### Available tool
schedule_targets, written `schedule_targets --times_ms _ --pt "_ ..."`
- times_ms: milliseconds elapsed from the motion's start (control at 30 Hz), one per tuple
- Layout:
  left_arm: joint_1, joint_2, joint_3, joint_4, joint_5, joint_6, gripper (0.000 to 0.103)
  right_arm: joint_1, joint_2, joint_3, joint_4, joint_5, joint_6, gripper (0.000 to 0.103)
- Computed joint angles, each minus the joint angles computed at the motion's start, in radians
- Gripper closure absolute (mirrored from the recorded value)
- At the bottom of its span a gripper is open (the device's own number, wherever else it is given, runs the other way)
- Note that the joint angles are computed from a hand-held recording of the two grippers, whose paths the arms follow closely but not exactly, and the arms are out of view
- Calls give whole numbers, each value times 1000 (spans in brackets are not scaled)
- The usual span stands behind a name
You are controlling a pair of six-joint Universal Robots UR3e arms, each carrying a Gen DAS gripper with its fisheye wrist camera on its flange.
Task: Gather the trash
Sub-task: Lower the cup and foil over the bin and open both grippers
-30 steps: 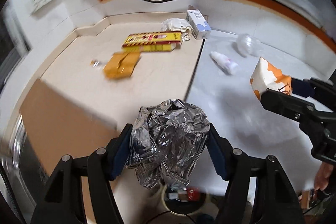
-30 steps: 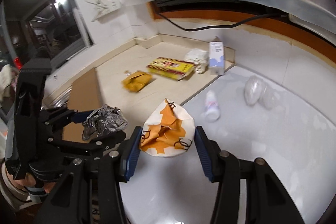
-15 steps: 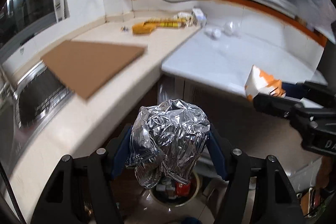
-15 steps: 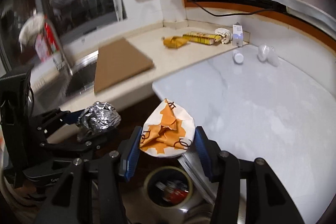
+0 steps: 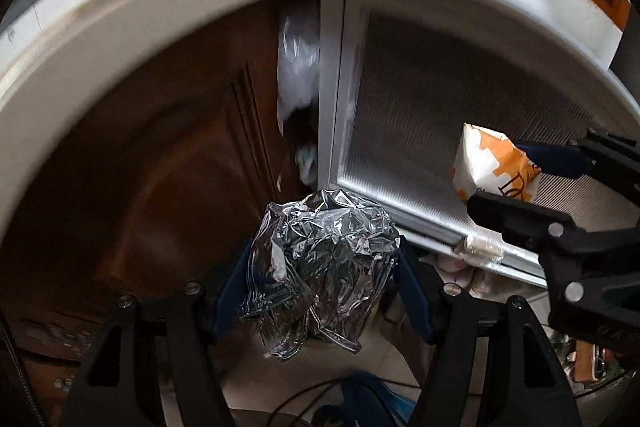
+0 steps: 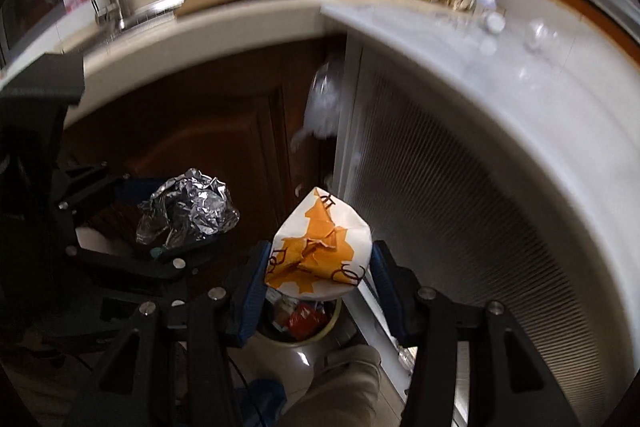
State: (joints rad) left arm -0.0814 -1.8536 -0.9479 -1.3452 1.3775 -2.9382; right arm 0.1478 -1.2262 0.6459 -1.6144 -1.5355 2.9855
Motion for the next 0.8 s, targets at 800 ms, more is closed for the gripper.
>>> schedule_targets --times_ms 800 --pt "115 -236 -70 39 -152 -34 36 -78 183 225 -144 180 120 52"
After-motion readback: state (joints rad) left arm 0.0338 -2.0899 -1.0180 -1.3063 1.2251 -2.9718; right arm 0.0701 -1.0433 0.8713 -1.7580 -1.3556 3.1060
